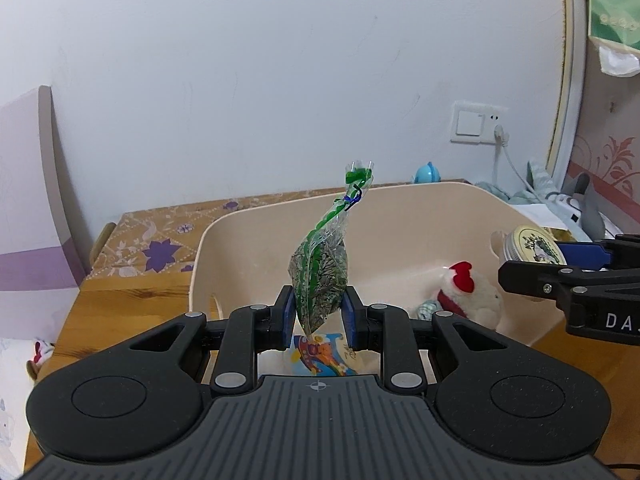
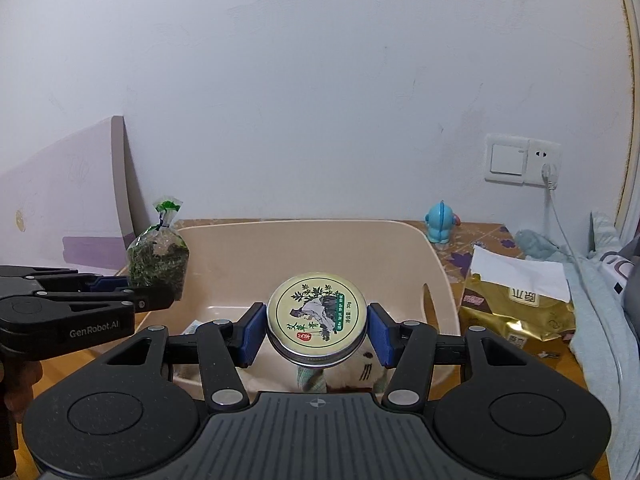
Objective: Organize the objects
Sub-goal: 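Carry the herb bag with the left gripper while the right carries the tin over the bin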
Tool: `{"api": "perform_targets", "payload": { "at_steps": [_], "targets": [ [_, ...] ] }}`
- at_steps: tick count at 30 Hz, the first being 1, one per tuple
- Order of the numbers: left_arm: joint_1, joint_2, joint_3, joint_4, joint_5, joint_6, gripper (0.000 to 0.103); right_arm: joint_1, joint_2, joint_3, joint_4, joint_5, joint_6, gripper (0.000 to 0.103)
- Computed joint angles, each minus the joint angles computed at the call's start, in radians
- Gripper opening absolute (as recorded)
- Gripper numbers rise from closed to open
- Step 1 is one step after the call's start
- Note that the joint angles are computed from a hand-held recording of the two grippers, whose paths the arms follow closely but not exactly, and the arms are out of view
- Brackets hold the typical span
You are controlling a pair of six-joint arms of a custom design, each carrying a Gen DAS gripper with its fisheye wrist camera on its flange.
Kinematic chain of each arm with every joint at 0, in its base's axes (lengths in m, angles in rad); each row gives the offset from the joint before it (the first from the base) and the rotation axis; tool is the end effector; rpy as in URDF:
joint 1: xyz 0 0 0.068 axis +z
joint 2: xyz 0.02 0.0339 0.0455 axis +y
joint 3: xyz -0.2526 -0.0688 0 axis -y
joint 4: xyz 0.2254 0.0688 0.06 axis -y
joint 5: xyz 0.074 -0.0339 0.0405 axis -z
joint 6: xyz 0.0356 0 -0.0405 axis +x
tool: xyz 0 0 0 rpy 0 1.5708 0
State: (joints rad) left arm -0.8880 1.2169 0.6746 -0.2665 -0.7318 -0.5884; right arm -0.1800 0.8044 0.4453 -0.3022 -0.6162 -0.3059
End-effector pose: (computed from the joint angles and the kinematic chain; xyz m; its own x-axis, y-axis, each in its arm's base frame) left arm 0.1610 -0.1602 0.2128 -0.5385 0.0077 -0.8426 -0.0154 0.9997 0.0190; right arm 0.1594 -0.0081 0.2091 -0.4850 -0.1615 -0.8594 -0.4705 0.8766 0.1008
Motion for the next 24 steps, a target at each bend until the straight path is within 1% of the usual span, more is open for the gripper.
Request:
{"api": "perform_targets", "payload": {
  "at_steps": [2, 4, 7, 11, 13, 24],
  "targets": [
    [0.034, 0.018, 0.003, 0.017, 0.041, 0.008, 0.025, 0.037, 0.02, -0.002, 0.029, 0.033, 0.016, 0.052],
    [0.067, 0.044, 0.019, 0.005, 0.08, -0.001, 0.025, 0.071, 0.044, -0.005, 0.06, 0.066, 0.03, 0.052],
    [0.107, 0.065, 0.018, 0.021, 0.155, 0.028, 0.025, 0.109, 0.074, -0.007, 0.093, 0.101, 0.041, 0.052],
    [0.128, 0.107, 0.025, 0.014, 0.176, 0.029, 0.025, 0.16, 0.095, -0.019, 0.133, 0.157, 0.051, 0.052],
    [0.13, 0.12, 0.033, 0.009, 0.184, 0.046, 0.025, 0.183, 0.114, -0.014, 0.135, 0.176, 0.051, 0.052],
    [0.16, 0.216, 0.127, -0.076, 0.239, 0.049, 0.025, 0.278, 0.194, 0.038, 0.092, 0.276, 0.06, 0.052]
  ]
}}
